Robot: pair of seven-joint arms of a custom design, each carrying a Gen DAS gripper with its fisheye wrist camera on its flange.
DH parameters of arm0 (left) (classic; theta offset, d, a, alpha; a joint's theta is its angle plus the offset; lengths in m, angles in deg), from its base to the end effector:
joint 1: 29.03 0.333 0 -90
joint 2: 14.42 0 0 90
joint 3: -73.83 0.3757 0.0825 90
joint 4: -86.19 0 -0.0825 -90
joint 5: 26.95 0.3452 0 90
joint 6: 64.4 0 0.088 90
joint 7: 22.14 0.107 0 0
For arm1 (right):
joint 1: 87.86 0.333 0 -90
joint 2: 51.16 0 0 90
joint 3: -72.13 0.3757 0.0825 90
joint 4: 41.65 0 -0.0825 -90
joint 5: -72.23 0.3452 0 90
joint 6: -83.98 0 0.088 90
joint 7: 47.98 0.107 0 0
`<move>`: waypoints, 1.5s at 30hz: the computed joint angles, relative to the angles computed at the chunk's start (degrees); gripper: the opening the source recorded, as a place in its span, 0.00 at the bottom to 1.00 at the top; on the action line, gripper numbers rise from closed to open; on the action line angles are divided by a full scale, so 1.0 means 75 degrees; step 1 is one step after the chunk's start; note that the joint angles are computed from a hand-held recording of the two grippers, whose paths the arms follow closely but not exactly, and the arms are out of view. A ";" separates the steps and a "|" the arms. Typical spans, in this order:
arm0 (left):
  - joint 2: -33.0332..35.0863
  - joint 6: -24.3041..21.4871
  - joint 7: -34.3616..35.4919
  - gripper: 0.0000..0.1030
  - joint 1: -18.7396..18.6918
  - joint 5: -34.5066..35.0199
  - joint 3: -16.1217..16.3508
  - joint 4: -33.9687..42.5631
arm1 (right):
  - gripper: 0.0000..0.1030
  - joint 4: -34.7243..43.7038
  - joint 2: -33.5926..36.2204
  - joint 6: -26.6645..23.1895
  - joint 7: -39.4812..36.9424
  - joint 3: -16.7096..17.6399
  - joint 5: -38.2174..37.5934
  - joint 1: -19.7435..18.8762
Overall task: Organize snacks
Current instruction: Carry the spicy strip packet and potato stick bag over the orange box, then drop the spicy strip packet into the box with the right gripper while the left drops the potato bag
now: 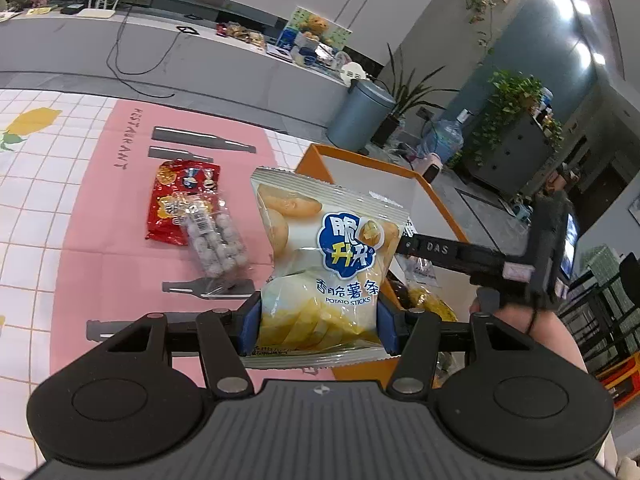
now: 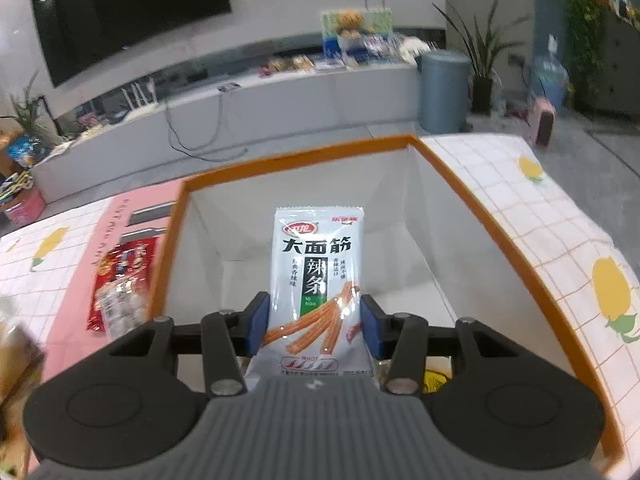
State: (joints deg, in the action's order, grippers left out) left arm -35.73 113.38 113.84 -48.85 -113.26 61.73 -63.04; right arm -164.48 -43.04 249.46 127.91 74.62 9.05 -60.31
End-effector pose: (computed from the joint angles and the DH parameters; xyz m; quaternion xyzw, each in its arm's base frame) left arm 0.3404 -0.1229 0.5056 -0.6697 0.6026 -0.4254 0.0866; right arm 0.4607 0.3254 0.4673 -0.6638 0.6480 -0.2095 0.3091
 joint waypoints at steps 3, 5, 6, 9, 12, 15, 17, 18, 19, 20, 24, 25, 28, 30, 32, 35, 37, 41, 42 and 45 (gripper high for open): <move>0.0032 -0.0041 -0.0125 0.62 0.0032 0.0152 0.0023 -0.0014 | 0.46 0.0206 0.0218 -0.0325 -0.1260 0.0168 0.1123 -0.0090; 0.0059 0.0026 -0.0200 0.62 -0.0001 0.0264 0.0027 -0.0040 | 0.46 0.0211 0.0277 -0.0195 -0.1647 0.0124 0.1491 -0.0086; 0.0076 0.0040 -0.0260 0.62 -0.0030 0.0341 0.0047 -0.0051 | 0.46 0.0190 0.0285 -0.0044 -0.1756 0.0075 0.1620 -0.0084; 0.0125 0.0051 -0.0382 0.62 -0.0175 0.0440 0.0160 -0.0066 | 0.46 0.0205 0.0310 0.0093 -0.1767 -0.0155 0.1572 0.0076; 0.0139 0.0087 -0.0366 0.62 -0.0312 0.0430 0.0222 -0.0080 | 0.51 0.0187 0.0259 0.0192 -0.0876 -0.0471 0.0757 0.0332; 0.0116 0.0111 -0.0481 0.62 -0.0376 0.0570 0.0204 -0.0138 | 0.95 0.0230 0.0153 0.0355 0.1060 -0.0708 -0.1112 0.0480; 0.0071 0.0138 -0.0589 0.62 -0.0471 0.0680 0.0235 -0.0187 | 0.95 0.0091 -0.0034 0.0232 0.1417 -0.0533 -0.1202 0.0363; 0.0051 0.0166 -0.0692 0.62 -0.0509 0.0789 0.0235 -0.0215 | 0.95 -0.0014 -0.0163 0.0213 0.1743 -0.0469 -0.1377 0.0302; 0.0016 0.0191 -0.0888 0.62 -0.0530 0.0993 0.0215 -0.0260 | 0.95 -0.0126 -0.0319 0.0193 0.2273 -0.0421 -0.1747 0.0255; -0.0009 0.0225 -0.1013 0.62 -0.0592 0.1128 0.0230 -0.0290 | 0.95 -0.0250 -0.0490 0.0161 0.2756 -0.0352 -0.2086 0.0201; -0.0229 0.0291 -0.1934 0.62 -0.0604 0.1933 0.0055 -0.0480 | 0.97 -0.0706 -0.1141 0.0374 0.4207 -0.0025 -0.2964 -0.0154; -0.0291 0.0275 -0.2288 0.62 -0.0500 0.2218 -0.0078 -0.0531 | 0.97 -0.0755 -0.1253 0.0446 0.4428 0.0056 -0.3139 -0.0257; -0.0450 0.0220 -0.3014 0.62 -0.0353 0.2955 -0.0328 -0.0599 | 0.97 -0.1135 -0.1766 0.0262 0.5214 0.0402 -0.3792 -0.0479; -0.0510 0.0166 -0.3526 0.62 -0.0148 0.3435 -0.0549 -0.0578 | 0.97 -0.1399 -0.2058 0.0086 0.5427 0.0601 -0.3907 -0.0540; -0.0552 0.0092 -0.4030 0.62 0.0087 0.3894 -0.0783 -0.0505 | 0.97 -0.1578 -0.2245 0.0066 0.5438 0.0677 -0.3906 -0.0596; -0.0627 -0.0063 -0.4877 0.62 0.0653 0.4691 -0.1302 -0.0363 | 0.97 -0.1705 -0.2370 -0.0092 0.5227 0.0757 -0.3865 -0.0647; -0.0645 -0.0110 -0.5380 0.62 0.1112 0.5272 -0.1742 -0.0293 | 0.97 -0.1728 -0.2387 -0.0212 0.4830 0.0786 -0.3713 -0.0687; -0.0583 -0.0502 -0.6466 0.62 0.2252 0.6517 -0.2728 0.0022 | 0.97 -0.1853 -0.2540 -0.0210 0.4794 0.0772 -0.3737 -0.0795; -0.0544 -0.0569 -0.6656 0.62 0.2399 0.6743 -0.2856 0.0089 | 0.97 -0.1867 -0.2584 -0.0224 0.4828 0.0766 -0.3784 -0.0819; -0.0270 -0.0496 -0.7217 0.62 0.2810 0.7348 -0.3259 0.0282 | 0.97 -0.1907 -0.2697 -0.0324 0.4841 0.0764 -0.3883 -0.0865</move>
State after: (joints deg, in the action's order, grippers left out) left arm -37.75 109.66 59.71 -27.77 -58.15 37.28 -60.93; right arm -178.78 -63.26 247.03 164.21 80.35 -20.07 -66.79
